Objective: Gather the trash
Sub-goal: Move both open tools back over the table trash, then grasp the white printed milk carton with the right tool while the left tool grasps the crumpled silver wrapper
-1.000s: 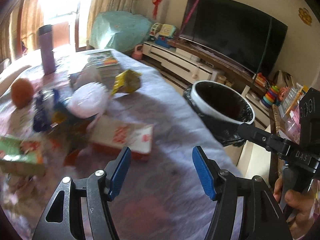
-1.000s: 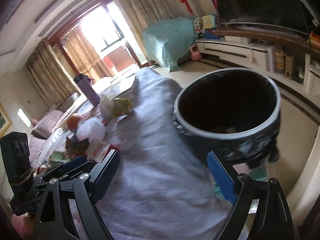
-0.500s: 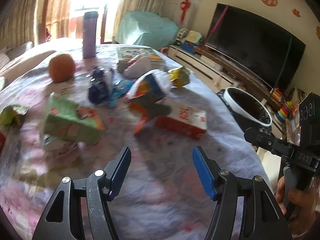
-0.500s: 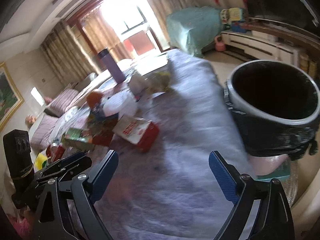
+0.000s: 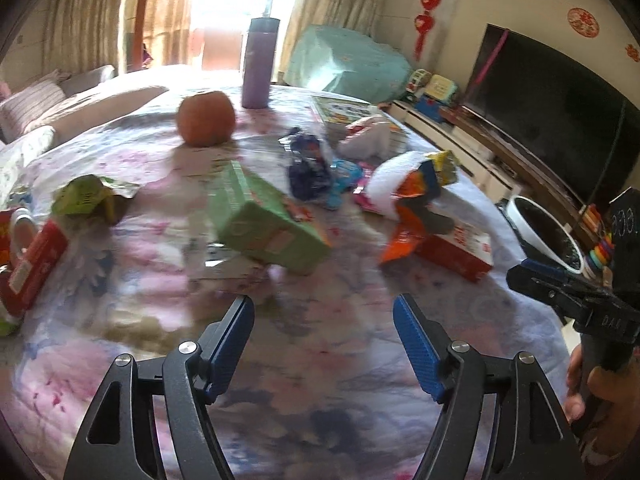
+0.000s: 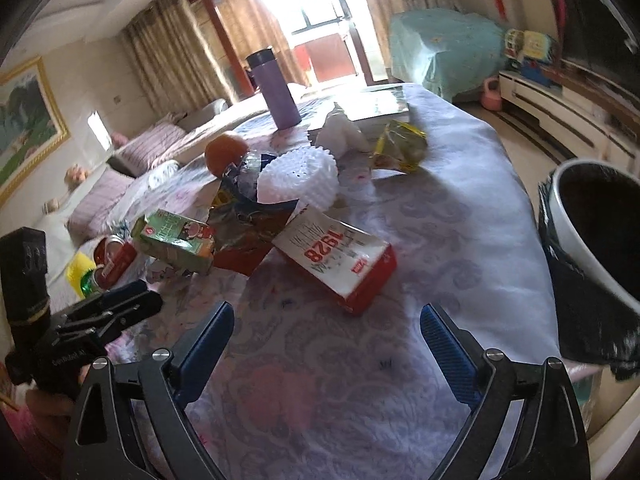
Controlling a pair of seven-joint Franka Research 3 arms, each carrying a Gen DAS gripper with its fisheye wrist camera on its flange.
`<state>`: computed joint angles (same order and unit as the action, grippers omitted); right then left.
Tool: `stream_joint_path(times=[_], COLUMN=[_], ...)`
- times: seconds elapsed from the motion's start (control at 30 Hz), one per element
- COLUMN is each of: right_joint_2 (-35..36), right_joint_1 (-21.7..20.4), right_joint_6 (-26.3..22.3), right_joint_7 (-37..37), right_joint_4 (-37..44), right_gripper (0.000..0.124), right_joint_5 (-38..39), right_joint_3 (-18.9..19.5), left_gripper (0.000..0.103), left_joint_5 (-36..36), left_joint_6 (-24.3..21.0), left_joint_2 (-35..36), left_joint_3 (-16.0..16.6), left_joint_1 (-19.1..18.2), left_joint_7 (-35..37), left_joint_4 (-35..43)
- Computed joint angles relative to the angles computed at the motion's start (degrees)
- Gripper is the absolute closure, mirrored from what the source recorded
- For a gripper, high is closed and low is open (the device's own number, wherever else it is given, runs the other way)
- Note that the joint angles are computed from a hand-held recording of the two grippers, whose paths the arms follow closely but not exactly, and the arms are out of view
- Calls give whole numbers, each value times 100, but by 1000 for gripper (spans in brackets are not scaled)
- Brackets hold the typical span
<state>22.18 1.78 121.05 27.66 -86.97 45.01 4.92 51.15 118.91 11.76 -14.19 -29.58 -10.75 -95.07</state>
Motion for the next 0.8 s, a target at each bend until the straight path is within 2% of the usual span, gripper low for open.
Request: stream_joint_path(times=[0.37, 0.6, 0.67, 0.7, 0.73, 0.77, 0.8], right_joint_2=[382, 804, 853, 881, 888, 871, 844], right_joint_1=[211, 352, 392, 409, 419, 426, 430], right_joint_6=[235, 113, 89, 45, 15, 33, 95], right_joint_7=[-341, -287, -242, -191, -134, -75, -15], right_joint_4=[473, 1023, 1066, 1096, 1095, 1051, 993], right_gripper=[28, 28, 30, 31, 37, 52, 54], right_joint_5=[-481, -836, -967, -1045, -1111, -1161, -1192], right_joint_3=[106, 166, 162, 150, 134, 115, 97], left_gripper=[27, 29, 40, 52, 61, 64, 70], left_joint_5=[-352, -618, -638, -670, -713, -698, -671], left_joint_6=[-504, -297, -82, 5, 138, 337, 445], left_joint_2=[-141, 26, 77, 113, 172, 185, 194], left_joint_3=[-2, 109, 135, 142, 147, 169, 189], left_joint_1=[182, 446, 499, 518, 543, 566, 566], left_joint_7=[-9, 491, 604, 680, 799, 847, 867], left_joint_4=[-121, -86, -101, -84, -37, -63, -74])
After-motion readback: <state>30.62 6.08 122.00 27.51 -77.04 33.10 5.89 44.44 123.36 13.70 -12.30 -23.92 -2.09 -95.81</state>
